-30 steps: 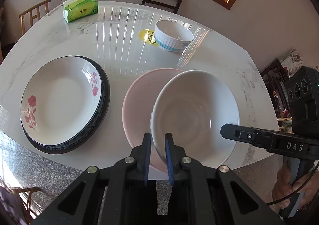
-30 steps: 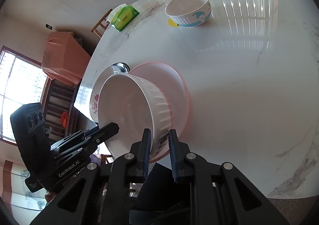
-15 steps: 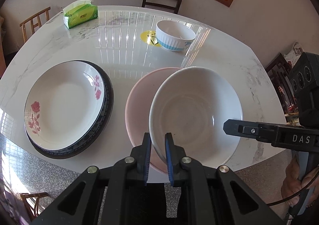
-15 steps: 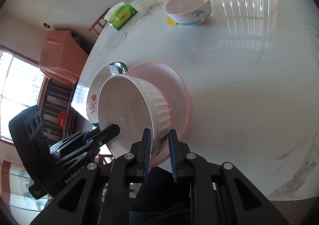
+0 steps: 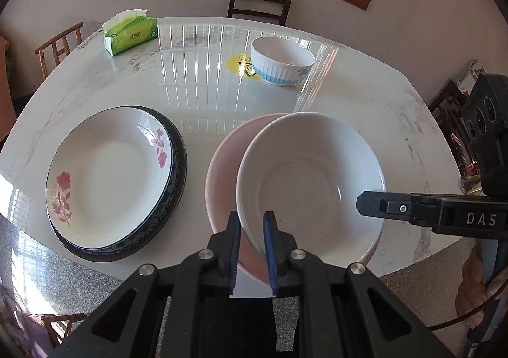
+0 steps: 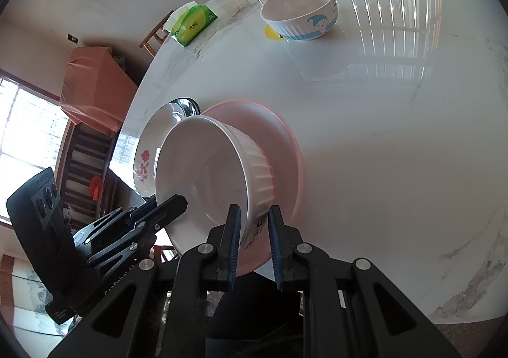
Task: Organize plates and bowls
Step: 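Lower the 'Rabbit' bowl into the pink bowl and open both grippers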
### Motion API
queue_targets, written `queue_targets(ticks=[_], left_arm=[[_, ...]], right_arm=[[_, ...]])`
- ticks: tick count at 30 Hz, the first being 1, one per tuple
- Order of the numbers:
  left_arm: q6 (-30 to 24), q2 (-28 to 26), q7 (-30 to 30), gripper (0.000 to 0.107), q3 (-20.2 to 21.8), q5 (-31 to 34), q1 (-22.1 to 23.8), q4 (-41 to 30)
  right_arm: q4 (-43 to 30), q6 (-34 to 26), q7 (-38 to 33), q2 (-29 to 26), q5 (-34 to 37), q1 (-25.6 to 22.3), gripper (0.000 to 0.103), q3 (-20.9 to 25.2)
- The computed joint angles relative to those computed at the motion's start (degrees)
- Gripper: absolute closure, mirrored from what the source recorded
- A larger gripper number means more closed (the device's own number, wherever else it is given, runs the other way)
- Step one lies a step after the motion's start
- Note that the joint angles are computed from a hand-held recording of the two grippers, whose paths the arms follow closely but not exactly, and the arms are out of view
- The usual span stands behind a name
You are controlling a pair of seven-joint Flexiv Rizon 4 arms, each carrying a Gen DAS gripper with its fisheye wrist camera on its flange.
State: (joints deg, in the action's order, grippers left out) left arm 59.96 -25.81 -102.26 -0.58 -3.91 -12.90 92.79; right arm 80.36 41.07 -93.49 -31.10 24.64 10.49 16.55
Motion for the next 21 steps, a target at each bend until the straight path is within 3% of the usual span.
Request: queue_targets(ticks=[21], left_arm=[[0.1,-0.2,-0.7,0.091,0.2,1.2,-0.3,-0.3]], right_arm=[[0.5,1.3,-0.3,-0.2,-0.4,0.1,0.086,0.1]])
